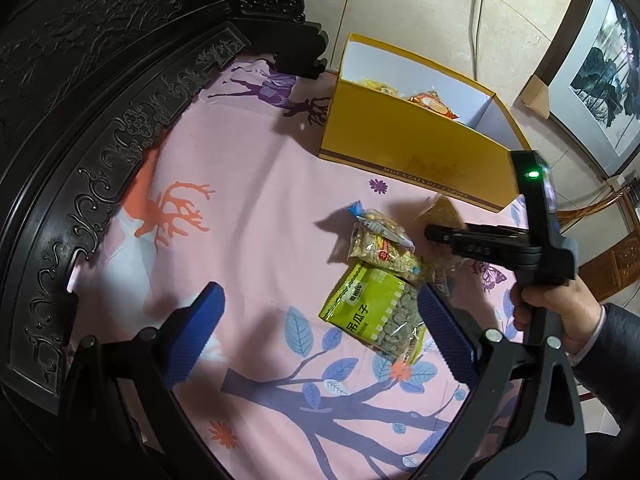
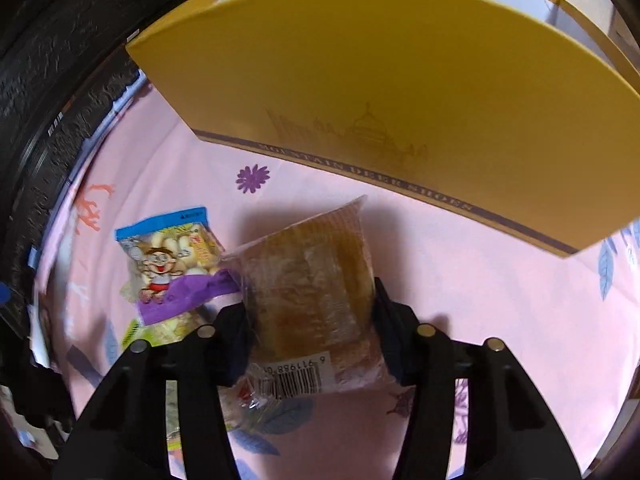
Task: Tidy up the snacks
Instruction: 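Grasp the second bread roll with the right tool while the left tool grasps the green seed bag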
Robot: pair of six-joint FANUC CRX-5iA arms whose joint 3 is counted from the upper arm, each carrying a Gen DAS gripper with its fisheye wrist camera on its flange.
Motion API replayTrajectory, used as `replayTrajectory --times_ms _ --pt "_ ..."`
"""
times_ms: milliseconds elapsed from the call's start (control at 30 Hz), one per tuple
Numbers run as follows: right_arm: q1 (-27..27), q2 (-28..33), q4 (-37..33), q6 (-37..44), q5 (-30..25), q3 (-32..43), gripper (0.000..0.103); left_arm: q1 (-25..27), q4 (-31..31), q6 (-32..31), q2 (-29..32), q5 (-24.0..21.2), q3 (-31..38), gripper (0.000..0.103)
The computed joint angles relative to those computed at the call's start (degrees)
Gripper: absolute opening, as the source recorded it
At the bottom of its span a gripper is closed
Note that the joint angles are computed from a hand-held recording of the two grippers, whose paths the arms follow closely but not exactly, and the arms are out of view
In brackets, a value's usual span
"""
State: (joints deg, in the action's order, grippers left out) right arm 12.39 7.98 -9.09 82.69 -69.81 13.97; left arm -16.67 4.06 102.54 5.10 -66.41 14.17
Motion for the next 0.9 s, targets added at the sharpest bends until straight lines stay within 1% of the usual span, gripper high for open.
replayTrajectory --times_ms 33,167,233,367,400,500,600,733,867,900 --pt "-0.02 -1.34 0.52 -0.95 1.07 -1.14 0.053 0.05 0.16 -0.11 0.09 -0.04 -0.08 0.099" --pt "-1.21 -5.21 -0.92 -3.05 2.36 -3.57 0.053 -0.50 0.99 -2.46 0.81 0.15 -0.70 0.099" --pt "-1.80 -6.77 -1.59 -3.90 2.18 -4.68 0.053 -1.72 0.32 -5.37 1.64 0.37 -0.73 0.099" --pt "-3.28 -9.61 -3.92 -6.20 1.01 -7.01 0.053 -4.39 -0.66 -14.02 3.92 1.15 -0.63 0.099" --pt "-3.57 -10.24 -4.49 -6.69 0.77 -7.63 0.053 -4.88 -0.05 -16.63 5.13 0.80 -0.39 0.099" --pt "-3.99 -11.69 -5.28 -7.88 0.25 -9.25 0.053 -5.96 0.37 -19.85 8.25 -0.84 1.11 0.099" --pt "-4.40 -12.52 -6.12 -8.59 -0.07 -10.03 0.053 -6.61 0.44 -19.58 10.62 -2.11 2.67 0.099" --pt "-4.89 -13.44 -7.22 -8.97 -0.16 -10.72 0.053 -6.69 0.89 -19.45 12.49 -2.16 3.32 0.099" --pt "-4.90 -13.38 -7.94 -8.69 -0.20 -10.53 0.053 -7.33 -0.86 -20.05 13.99 -1.86 4.64 0.101" --pt "-4.90 -13.31 -8.08 -8.62 -0.21 -10.43 0.053 -7.69 -1.26 -20.75 13.91 -0.82 4.30 0.101"
